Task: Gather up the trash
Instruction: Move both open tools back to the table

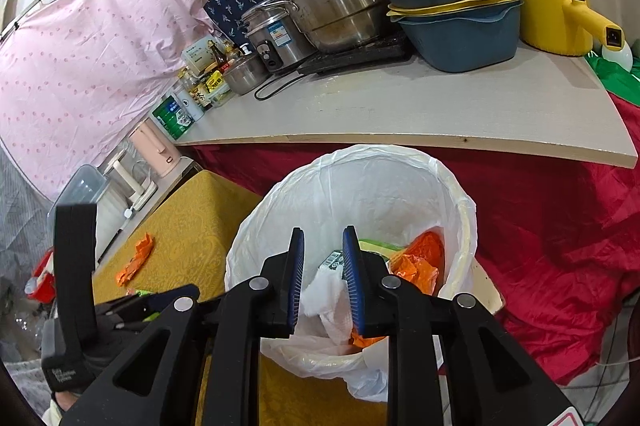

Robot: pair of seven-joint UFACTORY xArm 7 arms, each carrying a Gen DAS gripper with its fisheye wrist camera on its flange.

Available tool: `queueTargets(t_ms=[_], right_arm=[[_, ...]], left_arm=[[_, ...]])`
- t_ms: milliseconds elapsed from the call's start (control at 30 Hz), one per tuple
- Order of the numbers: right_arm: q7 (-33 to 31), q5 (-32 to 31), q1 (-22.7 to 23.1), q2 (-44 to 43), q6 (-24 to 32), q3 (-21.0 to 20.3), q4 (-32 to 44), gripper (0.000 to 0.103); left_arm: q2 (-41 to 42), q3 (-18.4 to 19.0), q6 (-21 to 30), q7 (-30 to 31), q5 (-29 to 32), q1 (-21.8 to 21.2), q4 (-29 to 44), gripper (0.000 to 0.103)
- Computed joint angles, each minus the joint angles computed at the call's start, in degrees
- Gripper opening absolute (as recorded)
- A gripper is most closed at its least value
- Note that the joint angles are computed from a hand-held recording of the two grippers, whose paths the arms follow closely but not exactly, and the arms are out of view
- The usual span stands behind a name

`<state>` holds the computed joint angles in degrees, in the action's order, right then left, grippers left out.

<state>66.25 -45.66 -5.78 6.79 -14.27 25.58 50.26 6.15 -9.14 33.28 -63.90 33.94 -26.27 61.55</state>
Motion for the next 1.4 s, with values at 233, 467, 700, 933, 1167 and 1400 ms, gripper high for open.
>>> queueTargets(t_ms=[233,467,700,933,1167,1400], right_arm=[[-1.47,1.92,3.74,-1.16,-0.53,-2.71,-1.04,0.021],[1.68,-1.28,4.79,-1.75,0.63,-1.88,0.69,0.027],[-2.35,3.00,8.05,-0.64,3.28,0.56,2.95,0.027],[-7.19,8.33,19.51,3.22,6.39,-3.66,7.92,0.029],[-11.78,12.91,26.99,10.08,9.85,-4.30,15.39,0.031],[-19.95,17.70,31.66,20.93,16.63,-1.64,28.21,0.031]], left_arm=[[-6.00,-0.80,-2.04,-4.24,1.01,1.42,-5.77,0.067],[-14.28,-2.64,-1.93,-8.22,3.12,5.87,-12.27,0.074],[-22.89,-4.15,-2.93,-7.38,0.38,11.66,-20.22,0.075],[-32.45,-4.01,-3.75,-2.60,-3.81,17.54,-28.72,0.075],[-40.13,-2.16,-4.40,5.82,-6.69,24.26,-36.50,0.075],[-41.73,1.73,-8.08,14.22,-10.10,32.12,-40.40,0.075]])
